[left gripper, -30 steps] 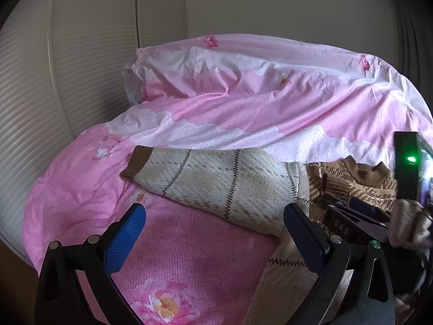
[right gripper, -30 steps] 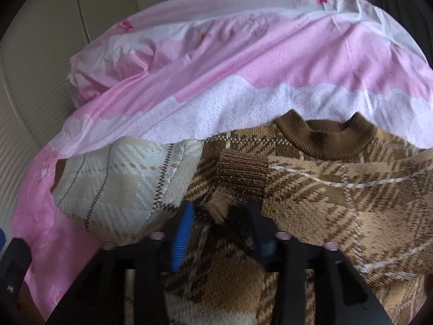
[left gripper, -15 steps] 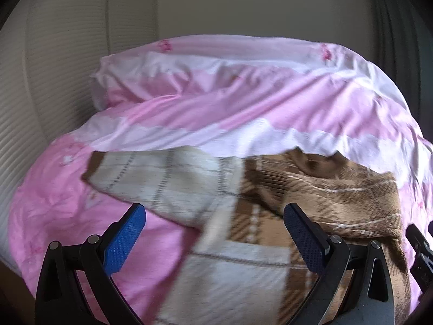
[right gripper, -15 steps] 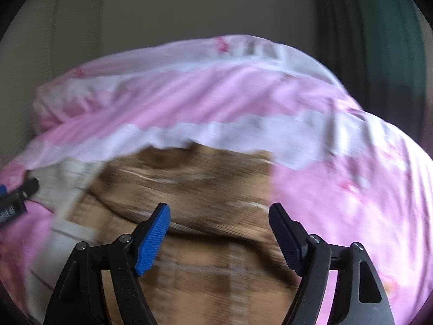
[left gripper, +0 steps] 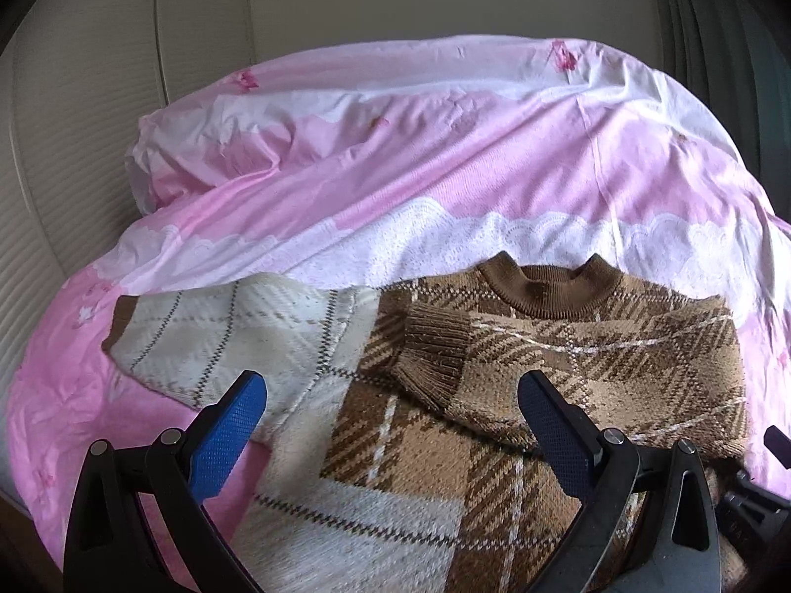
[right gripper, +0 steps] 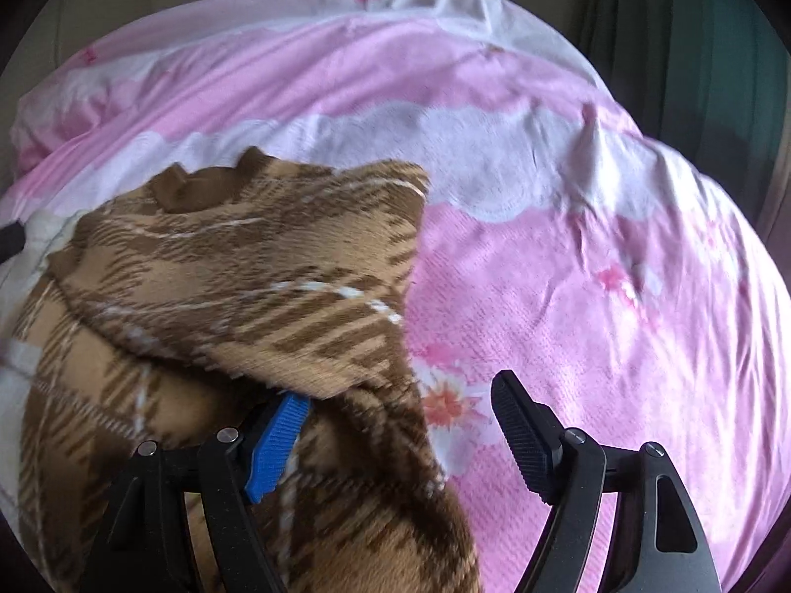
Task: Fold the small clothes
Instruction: 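Open the right tool to release the sleeve and withdraw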
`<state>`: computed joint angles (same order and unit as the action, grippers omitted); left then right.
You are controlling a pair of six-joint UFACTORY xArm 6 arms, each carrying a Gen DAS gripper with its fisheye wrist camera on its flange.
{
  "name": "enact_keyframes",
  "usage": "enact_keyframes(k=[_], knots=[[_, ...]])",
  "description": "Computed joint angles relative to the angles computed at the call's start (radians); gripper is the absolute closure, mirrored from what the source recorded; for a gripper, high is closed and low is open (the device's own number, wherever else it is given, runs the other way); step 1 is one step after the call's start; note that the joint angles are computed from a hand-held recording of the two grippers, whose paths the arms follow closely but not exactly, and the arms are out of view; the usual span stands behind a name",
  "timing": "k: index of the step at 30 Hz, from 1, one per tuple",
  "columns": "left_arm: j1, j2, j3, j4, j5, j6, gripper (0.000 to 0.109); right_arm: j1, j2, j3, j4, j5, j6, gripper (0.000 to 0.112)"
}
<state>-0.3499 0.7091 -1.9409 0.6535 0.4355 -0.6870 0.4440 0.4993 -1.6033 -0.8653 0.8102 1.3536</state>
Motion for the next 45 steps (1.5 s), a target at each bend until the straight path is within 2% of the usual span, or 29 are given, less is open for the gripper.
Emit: enact_keyframes(k=[1,2,3,5,7,12,16,18,23,25,28,30,32,34,36,39,43,45], knots=[[-0.001,0.014,-0.016,-0.006,0.008,0.006,0.006,-0.009,-0.008,0.015,-0.002,-0.025,0.020,0.037],[-0.001,0.026,-0.031,-0.001,0.013,0.001,0.006,-0.016,-0.019,0.037,-0.012,-0.054,0.045,0.047],[-0.001,0.046,-0.056,0.007,0.024,-0.006,0.006,-0.023,-0.031,0.058,-0.021,-0.085,0.063,0.064],[0.000,0.080,-0.100,-0.022,0.051,0.022,0.006,-0.034,-0.053,0.099,-0.033,-0.155,0.094,0.084],[0.000,0.117,-0.150,-0.062,0.083,0.055,0.006,-0.037,-0.070,0.127,-0.063,-0.182,0.142,0.086],[-0.012,0.194,-0.254,-0.075,0.178,0.107,0.006,-0.048,-0.061,0.141,0.002,-0.200,0.106,0.086],[-0.009,0.206,-0.264,-0.043,0.183,0.065,0.006,-0.067,-0.073,0.175,0.032,-0.245,0.118,0.086],[-0.007,0.213,-0.274,-0.057,0.188,0.071,0.006,-0.075,-0.084,0.198,0.028,-0.265,0.138,0.080],[-0.006,0.208,-0.262,-0.062,0.185,0.081,0.006,-0.072,-0.098,0.214,0.008,-0.272,0.146,0.079],[0.000,0.168,-0.207,-0.083,0.146,0.091,0.006,-0.064,-0.118,0.227,-0.004,-0.265,0.152,0.079],[0.009,0.079,-0.087,-0.057,0.073,0.076,0.006,-0.037,-0.155,0.237,-0.041,-0.197,0.165,0.073],[0.017,0.019,-0.008,-0.051,0.027,0.084,0.006,-0.014,-0.193,0.257,-0.085,-0.153,0.199,0.062],[0.031,-0.051,0.087,-0.052,-0.030,0.101,0.006,0.009,-0.245,0.294,-0.144,-0.130,0.261,0.057],[0.052,-0.116,0.176,-0.035,-0.081,0.106,0.006,0.026,-0.274,0.308,-0.168,-0.120,0.287,0.056],[0.078,-0.172,0.245,0.032,-0.106,0.052,0.006,0.041,-0.291,0.310,-0.189,-0.131,0.306,0.056],[0.123,-0.228,0.318,0.065,-0.149,0.016,0.006,0.083,-0.269,0.257,-0.236,-0.110,0.305,0.056],[0.195,-0.243,0.357,0.016,-0.186,0.068,0.006,0.130,-0.179,0.124,-0.255,-0.098,0.339,0.056],[0.233,-0.250,0.371,0.058,-0.216,0.021,0.008,0.147,-0.110,0.033,-0.244,-0.105,0.363,0.056]])
